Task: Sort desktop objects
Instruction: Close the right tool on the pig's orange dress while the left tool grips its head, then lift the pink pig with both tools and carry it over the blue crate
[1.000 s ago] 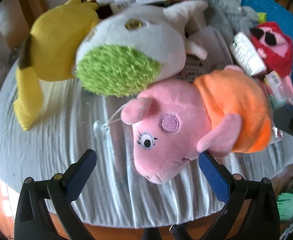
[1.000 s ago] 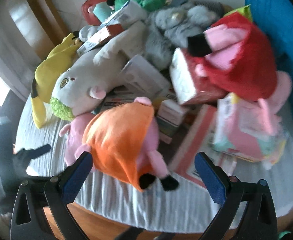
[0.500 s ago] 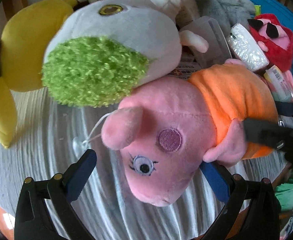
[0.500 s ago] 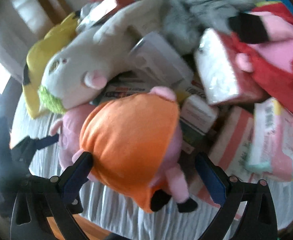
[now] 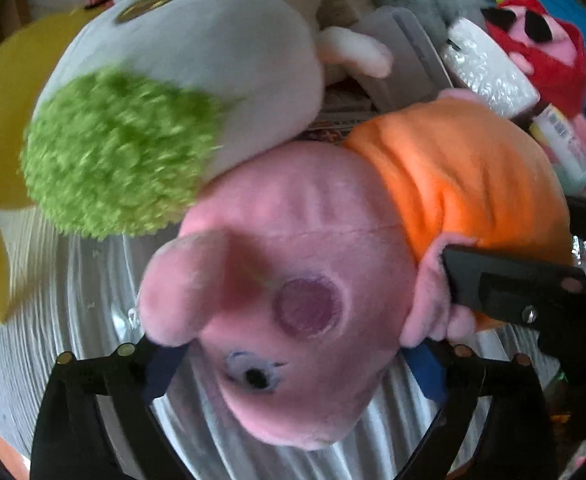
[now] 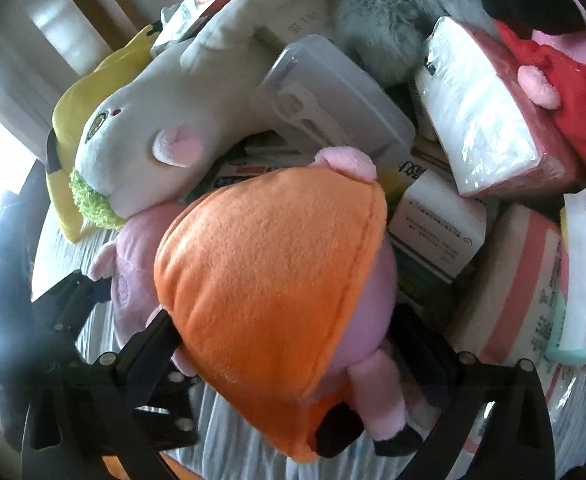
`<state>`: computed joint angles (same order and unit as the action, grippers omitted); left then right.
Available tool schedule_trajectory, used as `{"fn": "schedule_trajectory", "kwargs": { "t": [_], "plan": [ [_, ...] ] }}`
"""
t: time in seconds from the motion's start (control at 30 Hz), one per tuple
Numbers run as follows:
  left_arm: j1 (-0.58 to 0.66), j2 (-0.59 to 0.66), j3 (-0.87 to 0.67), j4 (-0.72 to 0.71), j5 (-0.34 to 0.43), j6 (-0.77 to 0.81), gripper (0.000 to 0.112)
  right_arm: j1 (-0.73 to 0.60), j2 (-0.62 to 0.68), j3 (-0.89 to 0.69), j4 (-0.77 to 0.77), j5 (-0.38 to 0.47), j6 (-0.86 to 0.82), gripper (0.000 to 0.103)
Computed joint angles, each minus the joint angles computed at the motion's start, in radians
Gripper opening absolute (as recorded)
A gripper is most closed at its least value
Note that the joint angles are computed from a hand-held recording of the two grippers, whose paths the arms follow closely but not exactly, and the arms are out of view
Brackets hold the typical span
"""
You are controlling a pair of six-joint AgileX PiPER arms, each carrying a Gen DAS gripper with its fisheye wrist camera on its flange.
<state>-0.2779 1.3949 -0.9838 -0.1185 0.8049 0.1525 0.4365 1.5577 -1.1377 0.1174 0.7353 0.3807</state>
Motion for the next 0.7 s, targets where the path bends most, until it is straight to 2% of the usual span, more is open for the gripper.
{"fn": "schedule_trajectory", "kwargs": {
  "t": [0.03,0.1,0.17,0.3,0.37,0.43,0.53,0.57,0.6,0.67,0.7],
  "plan": [
    [-0.007,-0.012,-0.005,0.002,0.011,-0.006,0.075,0.016,-0.009,0.003,-0.036,0.000,0.034,0.103],
    [-0.006,-0.041,-0.007,0.010,0.031,-0.024,0.070,0.050,-0.058,0.025,-0.085,-0.009,0.077,0.091],
    [0.016,-0.073,-0.017,-0.015,0.067,-0.012,0.069,0.067,-0.093,0.036,-0.105,-0.002,0.096,0.091],
    [-0.006,-0.155,-0.067,0.030,0.140,-0.048,0.068,0.049,-0.160,0.032,-0.061,0.027,0.053,0.090],
    [-0.036,-0.189,-0.104,0.093,0.157,-0.092,0.068,0.085,-0.235,0.053,-0.073,0.035,0.080,0.090],
    [-0.067,-0.214,-0.176,0.155,0.193,-0.127,0.068,0.046,-0.283,0.035,-0.037,0.056,0.015,0.089],
    [-0.123,-0.262,-0.240,0.200,0.232,-0.181,0.068,0.040,-0.303,-0.079,-0.060,0.105,0.014,0.089],
    [-0.113,-0.297,-0.257,0.190,0.261,-0.161,0.068,0.030,-0.305,-0.126,-0.088,0.140,0.032,0.089],
    [-0.137,-0.330,-0.312,0.198,0.319,-0.166,0.068,0.060,-0.268,-0.184,-0.101,0.135,0.053,0.089],
    [-0.222,-0.311,-0.389,0.264,0.344,-0.232,0.068,0.066,-0.278,-0.263,-0.148,0.185,0.087,0.089],
    [-0.289,-0.306,-0.454,0.306,0.392,-0.273,0.068,0.031,-0.258,-0.345,-0.141,0.232,0.059,0.089]
  ]
}}
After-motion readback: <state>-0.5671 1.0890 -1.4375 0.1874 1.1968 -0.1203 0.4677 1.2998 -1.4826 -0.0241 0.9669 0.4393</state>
